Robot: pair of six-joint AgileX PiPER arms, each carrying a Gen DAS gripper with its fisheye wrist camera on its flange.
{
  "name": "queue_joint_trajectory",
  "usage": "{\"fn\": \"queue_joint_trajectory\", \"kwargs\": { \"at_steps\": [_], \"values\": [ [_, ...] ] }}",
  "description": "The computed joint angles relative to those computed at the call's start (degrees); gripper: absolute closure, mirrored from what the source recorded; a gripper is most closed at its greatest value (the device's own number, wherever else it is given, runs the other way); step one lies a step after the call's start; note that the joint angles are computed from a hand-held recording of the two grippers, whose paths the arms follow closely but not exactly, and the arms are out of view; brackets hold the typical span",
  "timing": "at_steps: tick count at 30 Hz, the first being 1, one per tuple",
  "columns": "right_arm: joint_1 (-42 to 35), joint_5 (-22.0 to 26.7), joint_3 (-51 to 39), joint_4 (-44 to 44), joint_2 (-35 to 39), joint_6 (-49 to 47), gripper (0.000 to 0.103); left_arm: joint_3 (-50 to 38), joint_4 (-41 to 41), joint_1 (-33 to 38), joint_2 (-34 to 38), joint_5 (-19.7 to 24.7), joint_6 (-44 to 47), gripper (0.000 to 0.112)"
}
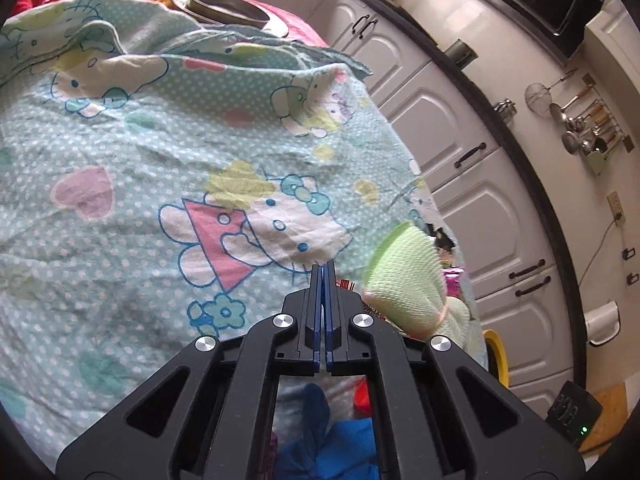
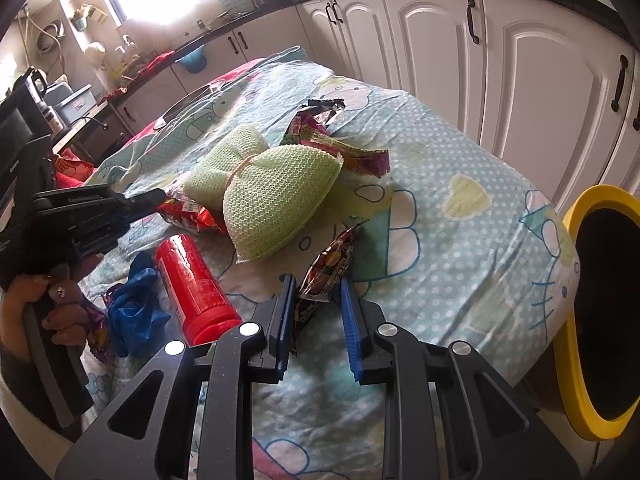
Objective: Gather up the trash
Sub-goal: 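Grasp the red wrapper with the left tool while the right tool reaches for a brown wrapper, then carry the red wrapper and brown wrapper over the yellow bin with both tools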
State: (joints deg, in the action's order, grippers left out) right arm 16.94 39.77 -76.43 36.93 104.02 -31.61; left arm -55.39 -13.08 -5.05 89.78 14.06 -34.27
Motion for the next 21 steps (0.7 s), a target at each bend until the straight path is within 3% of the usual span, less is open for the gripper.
{"fn": "queue_joint_trajectory", "kwargs": {
  "at_steps": [3, 16, 21],
  "values": [
    [-0.28, -0.13, 0.20, -0.38, -0.40, 0.28, 0.082, 0.36, 1.56, -0.47, -1.50, -0.21, -1.15, 0.112],
    [-4.13, 0.69, 2.23, 5.24, -4.94, -6.78, 0.082, -2.38, 25.72, -6.64, -6.69, 1.85, -23.69, 0.112],
    [-5.88, 1.88, 2.44, 7.38, -6.73, -9.30, 0.082, -4.14, 30.44, -9.15, -6.99, 2.77, -27.81, 0.112]
  ]
}}
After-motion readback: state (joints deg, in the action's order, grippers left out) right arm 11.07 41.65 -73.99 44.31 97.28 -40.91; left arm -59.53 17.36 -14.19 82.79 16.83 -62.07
